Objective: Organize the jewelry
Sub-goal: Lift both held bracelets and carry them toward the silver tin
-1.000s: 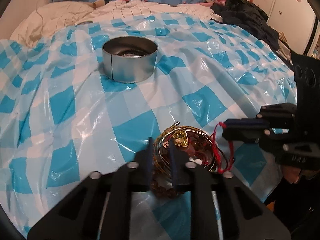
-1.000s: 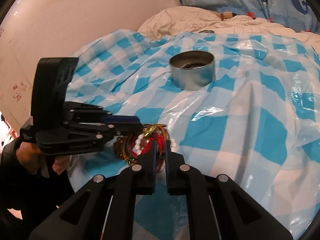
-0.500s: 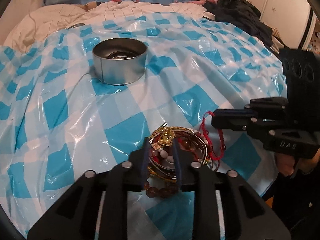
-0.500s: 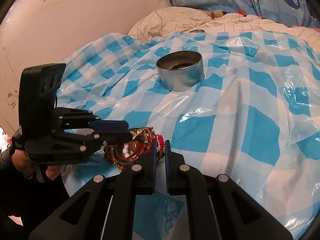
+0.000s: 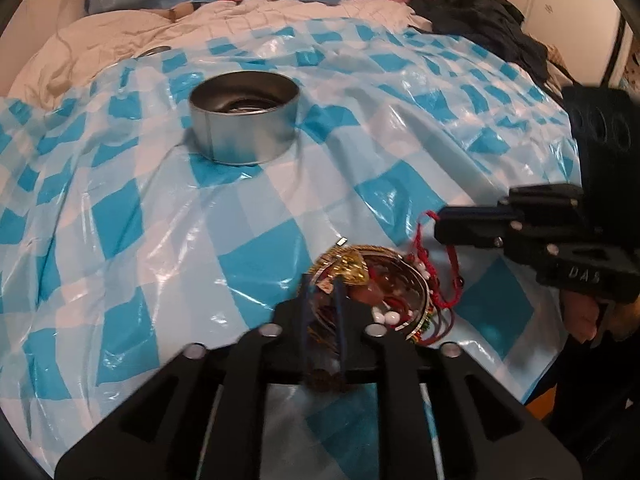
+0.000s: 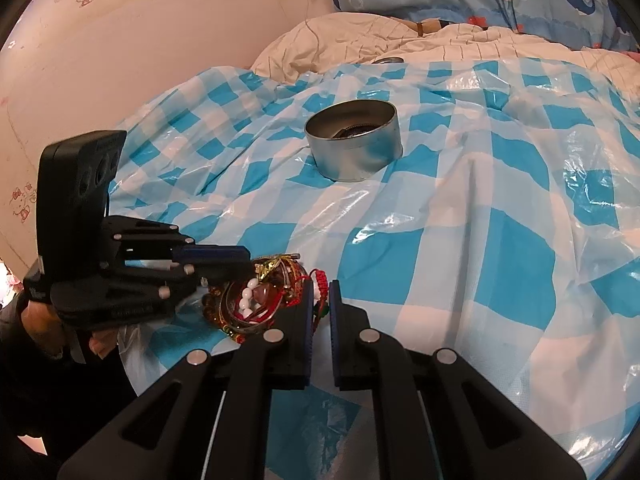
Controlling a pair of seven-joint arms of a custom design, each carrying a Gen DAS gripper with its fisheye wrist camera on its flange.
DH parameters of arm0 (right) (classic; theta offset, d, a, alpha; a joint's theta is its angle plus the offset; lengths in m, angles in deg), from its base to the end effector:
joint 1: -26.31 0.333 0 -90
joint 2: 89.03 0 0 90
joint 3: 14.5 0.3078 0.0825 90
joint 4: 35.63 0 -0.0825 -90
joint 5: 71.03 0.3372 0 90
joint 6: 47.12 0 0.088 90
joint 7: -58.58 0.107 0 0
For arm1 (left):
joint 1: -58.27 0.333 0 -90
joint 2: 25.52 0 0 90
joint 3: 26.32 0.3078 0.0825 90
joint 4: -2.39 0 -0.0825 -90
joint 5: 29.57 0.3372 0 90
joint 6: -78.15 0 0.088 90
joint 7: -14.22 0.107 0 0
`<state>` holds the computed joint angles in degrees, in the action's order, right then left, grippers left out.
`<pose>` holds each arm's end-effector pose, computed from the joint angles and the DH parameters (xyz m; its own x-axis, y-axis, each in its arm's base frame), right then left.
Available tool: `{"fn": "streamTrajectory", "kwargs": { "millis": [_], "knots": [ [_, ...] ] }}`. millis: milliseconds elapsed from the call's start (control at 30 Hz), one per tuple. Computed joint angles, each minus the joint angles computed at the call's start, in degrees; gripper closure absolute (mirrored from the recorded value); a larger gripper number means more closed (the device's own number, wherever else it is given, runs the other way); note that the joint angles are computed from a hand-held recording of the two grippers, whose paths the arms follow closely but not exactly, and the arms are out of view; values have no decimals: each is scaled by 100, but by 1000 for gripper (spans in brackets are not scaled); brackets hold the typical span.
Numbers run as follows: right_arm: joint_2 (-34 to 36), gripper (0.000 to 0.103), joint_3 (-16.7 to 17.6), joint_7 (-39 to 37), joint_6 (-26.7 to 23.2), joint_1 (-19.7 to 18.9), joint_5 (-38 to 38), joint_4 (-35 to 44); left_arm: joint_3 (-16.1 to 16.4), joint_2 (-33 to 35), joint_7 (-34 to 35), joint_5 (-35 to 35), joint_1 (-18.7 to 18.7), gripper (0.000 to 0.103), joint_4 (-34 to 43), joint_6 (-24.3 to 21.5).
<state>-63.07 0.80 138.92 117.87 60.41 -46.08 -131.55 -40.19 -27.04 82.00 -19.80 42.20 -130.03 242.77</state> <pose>0.4783 0.4732 0.4489 0.6196 -0.6964 -0.3622 -0.7109 -0.3023 -0.6350 0.4415 -0.2661 0.4432 -0.3059 -0.9486 0.0808 -0.8053 0.2125 -0.5534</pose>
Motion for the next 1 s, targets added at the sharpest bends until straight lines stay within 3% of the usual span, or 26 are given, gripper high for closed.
{"fn": "streamTrajectory", "kwargs": {
  "millis": [133,233,333,400,433,700,833,1000],
  "knots": [
    [34,95,-75,112,-113,45,-73,60,-7,61,85,-139,-13,79,80,-194],
    [85,95,-196,303,-266,120,-212,132,-6,54,135,-219,-10,79,31,-112],
    [108,95,-212,381,-324,122,-276,151,-22,51,83,-11,-13,84,34,-92],
    [108,95,-217,408,-342,124,-313,152,-28,19,-126,327,2,97,41,-90],
    [107,95,-214,416,-347,119,-321,147,-27,6,-209,447,11,99,67,-118],
    [103,95,-186,436,-342,91,-333,136,152,-213,991,-1355,-143,100,-151,312],
    [97,95,-195,460,-284,97,-341,125,103,-227,305,-622,79,100,-149,260],
    [5,95,-149,436,76,58,-265,-23,98,-233,-29,-283,130,100,-124,209]
  ]
}}
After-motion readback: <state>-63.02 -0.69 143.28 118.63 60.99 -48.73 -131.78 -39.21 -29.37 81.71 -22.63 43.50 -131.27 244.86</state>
